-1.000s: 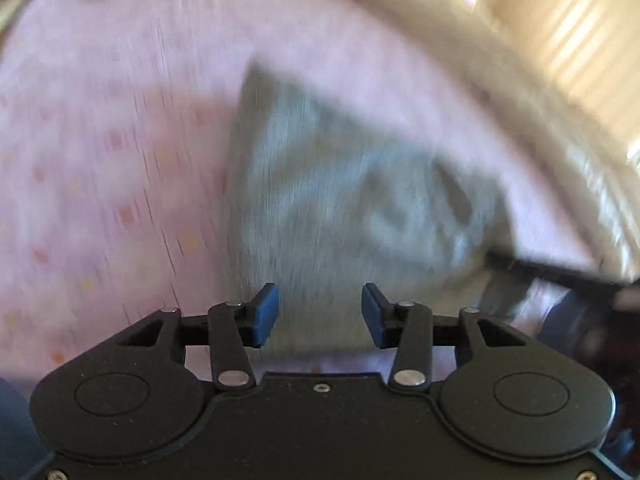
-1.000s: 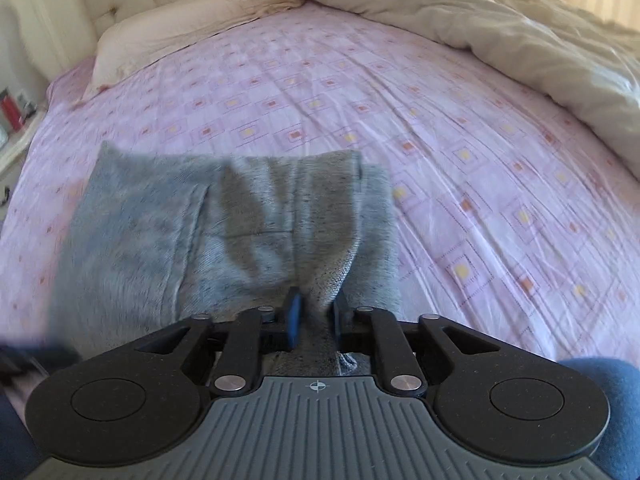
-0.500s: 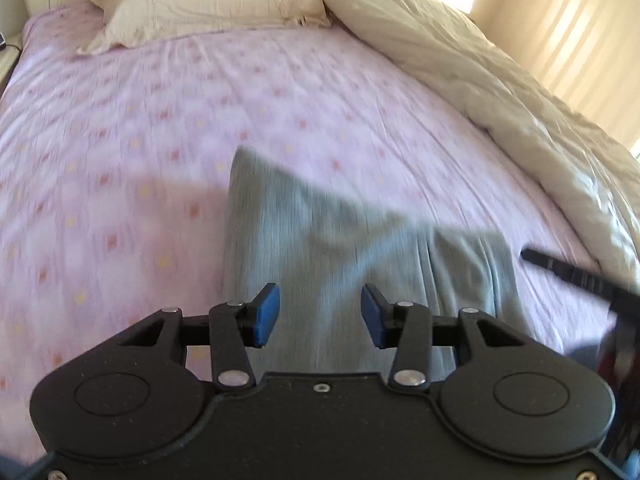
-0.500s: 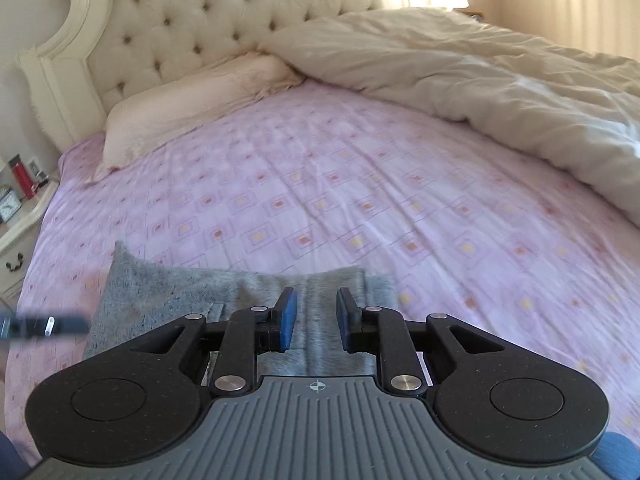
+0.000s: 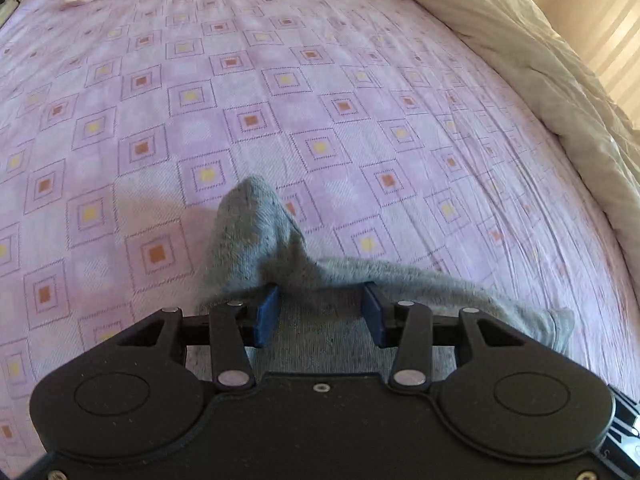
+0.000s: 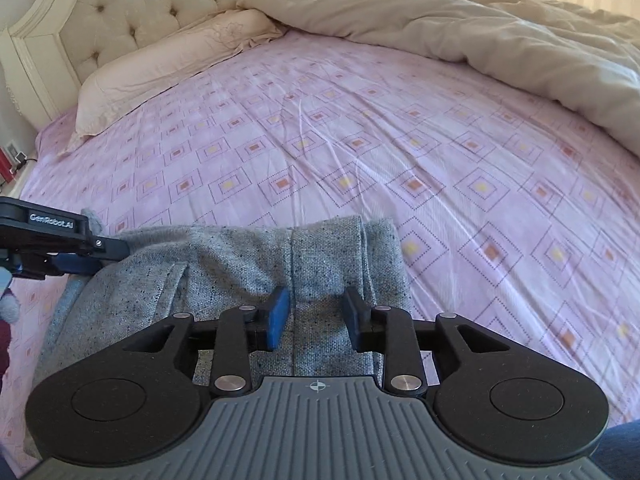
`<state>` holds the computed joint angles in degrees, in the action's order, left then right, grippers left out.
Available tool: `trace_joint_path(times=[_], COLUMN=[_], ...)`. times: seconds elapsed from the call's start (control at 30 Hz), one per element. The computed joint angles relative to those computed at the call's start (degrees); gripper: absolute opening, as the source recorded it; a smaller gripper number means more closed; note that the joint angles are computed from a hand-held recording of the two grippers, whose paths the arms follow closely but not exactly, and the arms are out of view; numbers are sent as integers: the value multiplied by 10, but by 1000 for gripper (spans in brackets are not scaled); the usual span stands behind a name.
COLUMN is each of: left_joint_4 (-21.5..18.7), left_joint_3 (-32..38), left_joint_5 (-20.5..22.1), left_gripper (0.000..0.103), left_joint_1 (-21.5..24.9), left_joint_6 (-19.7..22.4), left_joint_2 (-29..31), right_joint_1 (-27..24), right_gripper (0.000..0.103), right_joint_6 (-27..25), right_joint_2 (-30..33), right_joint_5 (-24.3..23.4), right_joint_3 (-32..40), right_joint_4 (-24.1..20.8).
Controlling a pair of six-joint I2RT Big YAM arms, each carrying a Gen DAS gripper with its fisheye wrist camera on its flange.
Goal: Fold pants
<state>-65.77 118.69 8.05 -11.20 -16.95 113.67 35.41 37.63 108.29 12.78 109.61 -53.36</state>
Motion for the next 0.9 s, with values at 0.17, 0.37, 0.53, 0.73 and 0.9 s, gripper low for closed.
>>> trace_joint_path(times=[0.17, 0.37, 0.53, 0.73, 0.9], left_joint_4=[-17, -24, -42, -31, -8], left_joint_3=[27, 30, 24, -18, -78], left_joint_5=[-28, -64, -78, -97, -92], left_gripper=[52, 53, 53, 53, 53], left_joint_1=[-10, -22, -26, -32, -35], left_joint_6=[21, 23, 14, 36, 50], left_joint_2=[18, 15, -3, -44, -87], right_joint_1=[-1, -2, -1, -1, -2], right_gripper=[29, 29, 29, 29, 31], right_joint_6=[-1, 5, 6, 6, 10], right_joint_2=[-2, -5, -5, -6, -12], right_joint_5=[-3, -6, -4, -3, -7], right_joint_3=[-6, -10, -11, -12, -17], right_joint_4=[6, 11, 12, 11, 12])
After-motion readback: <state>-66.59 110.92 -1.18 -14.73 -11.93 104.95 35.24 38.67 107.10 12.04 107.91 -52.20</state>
